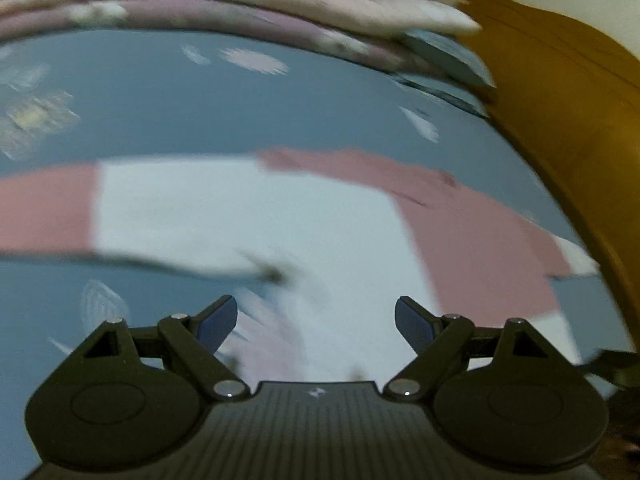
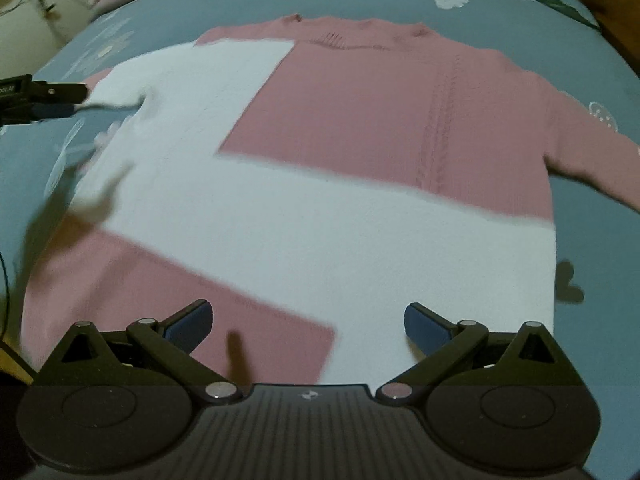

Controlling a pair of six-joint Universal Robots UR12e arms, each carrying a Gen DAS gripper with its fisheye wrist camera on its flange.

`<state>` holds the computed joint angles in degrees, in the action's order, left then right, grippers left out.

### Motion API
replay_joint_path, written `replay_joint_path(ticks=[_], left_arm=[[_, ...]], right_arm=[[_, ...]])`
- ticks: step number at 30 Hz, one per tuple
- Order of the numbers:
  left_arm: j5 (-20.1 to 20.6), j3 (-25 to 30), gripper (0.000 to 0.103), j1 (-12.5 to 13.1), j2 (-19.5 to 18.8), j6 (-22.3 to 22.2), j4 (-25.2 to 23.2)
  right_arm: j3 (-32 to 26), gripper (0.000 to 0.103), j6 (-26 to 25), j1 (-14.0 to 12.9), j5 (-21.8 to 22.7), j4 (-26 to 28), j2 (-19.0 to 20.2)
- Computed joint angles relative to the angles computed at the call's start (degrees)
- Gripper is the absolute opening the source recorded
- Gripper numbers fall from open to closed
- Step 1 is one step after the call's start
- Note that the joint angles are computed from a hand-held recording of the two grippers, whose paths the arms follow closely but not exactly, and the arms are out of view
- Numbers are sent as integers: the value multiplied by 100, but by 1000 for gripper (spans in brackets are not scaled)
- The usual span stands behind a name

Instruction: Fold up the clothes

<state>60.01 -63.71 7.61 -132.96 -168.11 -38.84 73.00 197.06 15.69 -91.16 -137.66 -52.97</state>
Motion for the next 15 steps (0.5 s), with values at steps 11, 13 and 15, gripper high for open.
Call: replay_joint_path(ticks=[11,13,15], left_arm=[[-326,1968,86,257,-1377,-970,-274],[-320,2147,86,291,-1521,-1074,-431],[-602,2107,86,374,-1554,-1113,-402]], right_arm=[[-1045,103,469,79,-353,493,543],[-1175,103,623,72,-301,623,613],[-1298,103,719,68,-254,802,678]])
